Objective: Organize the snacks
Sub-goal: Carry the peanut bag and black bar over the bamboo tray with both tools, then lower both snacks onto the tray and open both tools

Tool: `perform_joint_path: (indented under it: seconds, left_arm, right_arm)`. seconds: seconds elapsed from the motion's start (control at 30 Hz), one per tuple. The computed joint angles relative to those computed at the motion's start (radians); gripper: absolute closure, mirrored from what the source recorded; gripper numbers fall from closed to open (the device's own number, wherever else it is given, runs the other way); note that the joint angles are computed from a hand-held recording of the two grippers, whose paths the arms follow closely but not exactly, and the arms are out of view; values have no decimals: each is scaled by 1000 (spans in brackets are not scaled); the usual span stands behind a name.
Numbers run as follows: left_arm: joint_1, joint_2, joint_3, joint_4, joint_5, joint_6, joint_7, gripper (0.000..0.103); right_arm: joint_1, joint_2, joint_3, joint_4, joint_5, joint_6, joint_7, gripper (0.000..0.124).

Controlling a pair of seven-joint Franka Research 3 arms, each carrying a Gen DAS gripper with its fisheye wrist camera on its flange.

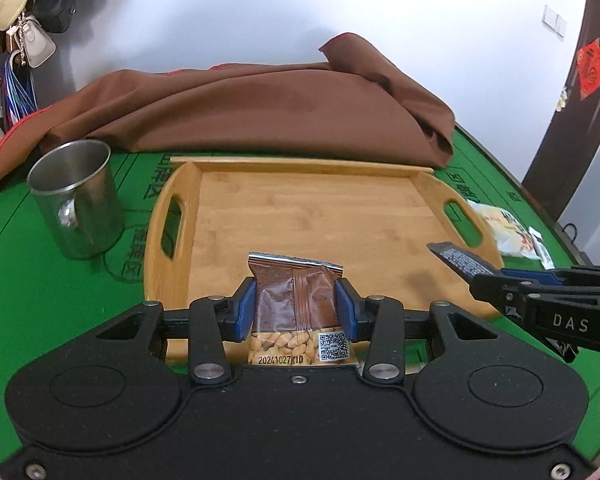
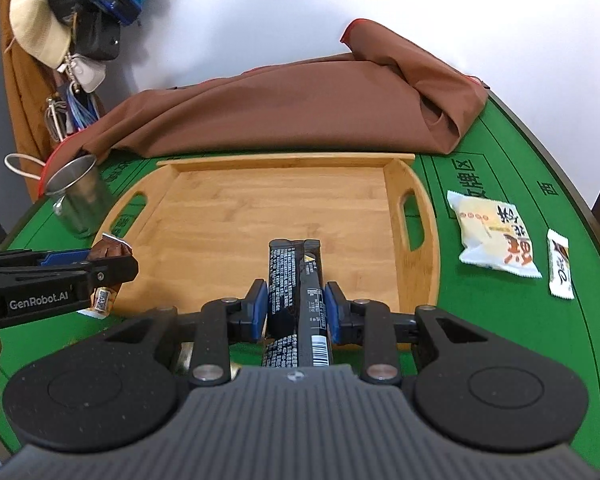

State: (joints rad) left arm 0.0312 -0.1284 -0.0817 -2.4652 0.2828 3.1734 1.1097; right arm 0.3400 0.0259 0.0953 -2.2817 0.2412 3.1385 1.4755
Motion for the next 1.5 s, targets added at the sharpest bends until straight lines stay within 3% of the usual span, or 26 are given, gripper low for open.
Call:
perform_joint_path:
  seconds: [0.2, 0.57, 0.97, 1.37, 1.5]
  left_arm:
    - [-24, 95, 13, 109, -75, -49, 57, 64]
    - [-8, 259, -4, 276, -3, -126, -27, 64]
    - [-20, 333, 12, 344, 47, -133, -57, 64]
    - [-19, 363, 11, 371, 57, -139, -65, 64]
    - [-39, 371, 33, 377, 91, -130, -93, 64]
  right_arm:
    - [9, 85, -37, 132, -97, -99, 99, 89]
    - [34, 226, -74, 303, -177, -215, 192, 89]
    - [108, 291, -166, 364, -317, -201, 324, 88]
    - [113, 328, -176, 393, -335, -180, 368, 88]
    - [121, 340, -185, 401, -333, -177, 378, 88]
